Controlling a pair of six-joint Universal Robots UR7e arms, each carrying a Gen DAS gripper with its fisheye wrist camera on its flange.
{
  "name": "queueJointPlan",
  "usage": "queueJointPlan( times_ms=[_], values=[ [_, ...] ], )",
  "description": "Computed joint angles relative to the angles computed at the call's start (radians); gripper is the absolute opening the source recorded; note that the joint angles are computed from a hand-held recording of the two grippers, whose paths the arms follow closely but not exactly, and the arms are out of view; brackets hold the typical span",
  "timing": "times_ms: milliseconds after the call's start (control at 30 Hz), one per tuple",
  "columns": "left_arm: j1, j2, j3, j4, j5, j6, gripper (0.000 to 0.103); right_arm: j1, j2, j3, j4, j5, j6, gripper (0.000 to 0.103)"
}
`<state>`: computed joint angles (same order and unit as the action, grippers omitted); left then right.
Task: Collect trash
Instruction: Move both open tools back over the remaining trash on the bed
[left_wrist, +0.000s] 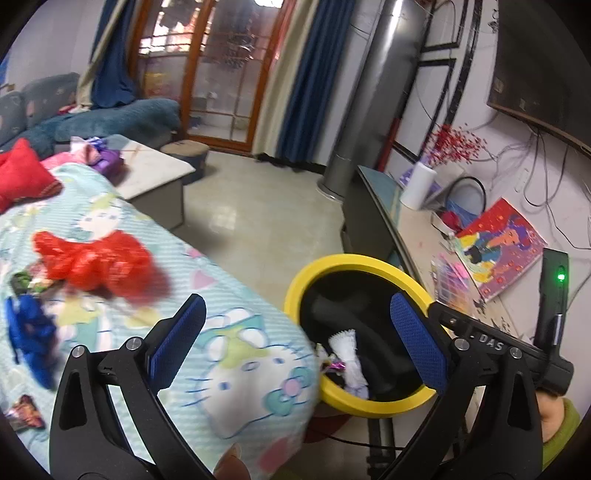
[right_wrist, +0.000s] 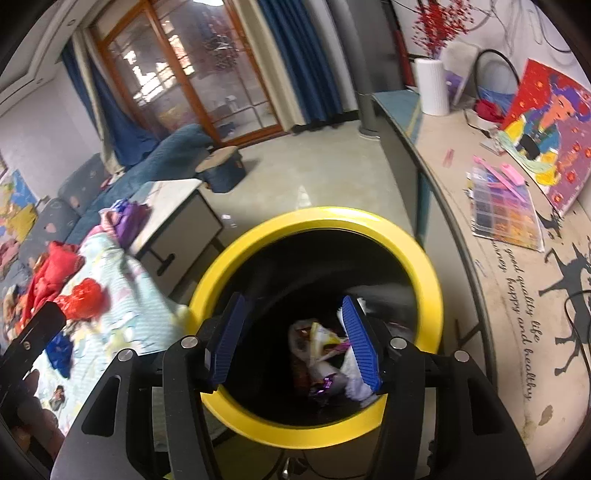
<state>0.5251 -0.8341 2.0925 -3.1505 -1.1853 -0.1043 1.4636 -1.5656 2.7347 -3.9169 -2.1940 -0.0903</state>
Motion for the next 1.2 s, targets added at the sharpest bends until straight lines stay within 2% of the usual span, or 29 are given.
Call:
queueJointPlan(
  times_ms=[300, 567, 800, 1200],
  values=[
    [0.008, -0.092, 0.066, -0.062, 0.084, 0.010, 0.092, 0.171, 0.107, -0.046, -0.072, -0.073, -0.059, 0.053],
    [0.026, -0.154, 0.096, -0.088, 0.141, 0.009, 0.092, 0.282, 0.185, -0.096, -0.041, -0.088, -0.077, 0.054],
    [0.050, -0.218, 0.118, -0.070, 0.203, 0.001, 0.092, 0.350, 0.248, -0.146, 0.006, -0.097, -0.084, 0.054],
    [0.087, -0.318, 0.164, -0.041, 0.283, -0.020, 0.092, 0.433, 0.350, -0.240, 0.115, -0.067, -0.091, 0.054]
  ],
)
